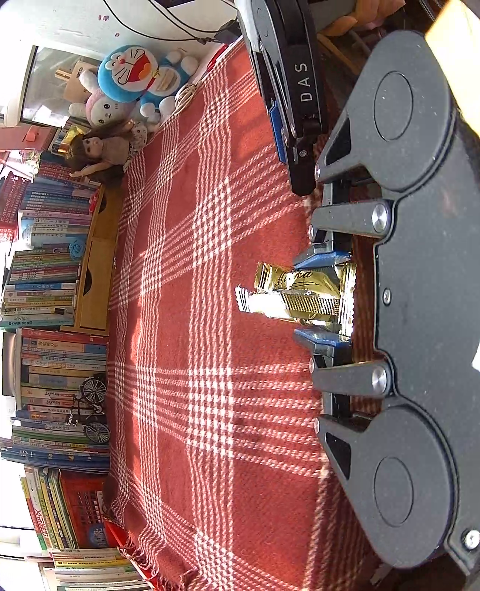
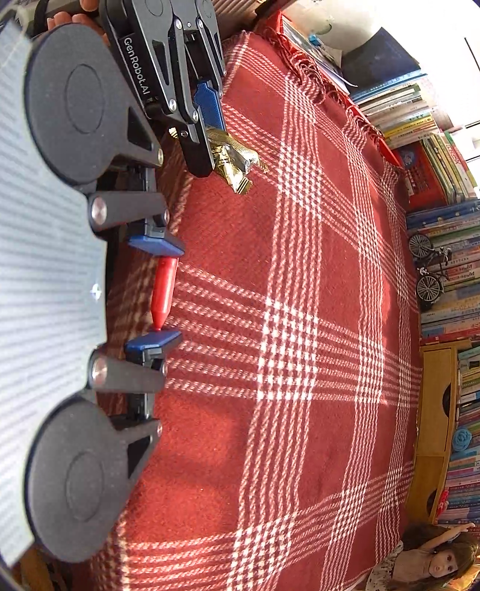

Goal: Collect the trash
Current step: 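Lift the gold wrapper and red cap and carry them down into the bin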

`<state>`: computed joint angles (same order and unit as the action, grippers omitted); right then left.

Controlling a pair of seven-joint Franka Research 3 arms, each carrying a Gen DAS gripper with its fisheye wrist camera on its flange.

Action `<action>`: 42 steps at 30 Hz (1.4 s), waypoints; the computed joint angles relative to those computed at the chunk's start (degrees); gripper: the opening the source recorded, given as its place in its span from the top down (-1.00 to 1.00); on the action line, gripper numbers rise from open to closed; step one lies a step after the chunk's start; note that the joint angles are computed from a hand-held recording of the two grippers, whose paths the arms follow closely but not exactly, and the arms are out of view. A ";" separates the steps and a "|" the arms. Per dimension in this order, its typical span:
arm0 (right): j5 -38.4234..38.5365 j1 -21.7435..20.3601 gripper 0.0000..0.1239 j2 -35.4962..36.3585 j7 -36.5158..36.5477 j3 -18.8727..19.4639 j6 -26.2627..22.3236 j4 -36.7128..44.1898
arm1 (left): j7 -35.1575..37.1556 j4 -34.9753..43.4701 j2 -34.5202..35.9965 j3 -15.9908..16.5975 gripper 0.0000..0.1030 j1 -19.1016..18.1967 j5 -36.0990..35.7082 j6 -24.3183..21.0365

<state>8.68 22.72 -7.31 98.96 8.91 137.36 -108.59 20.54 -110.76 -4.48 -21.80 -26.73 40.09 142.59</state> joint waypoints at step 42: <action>4.00 3.14 0.19 3.16 13.67 0.91 -6.37 -11.36 | 11.84 -3.91 12.18 0.96 0.35 -3.74 -29.51 -8.31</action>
<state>12.68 25.86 -4.15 112.63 9.82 130.99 -119.95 32.39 -114.67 7.70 -20.83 -30.46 10.59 134.28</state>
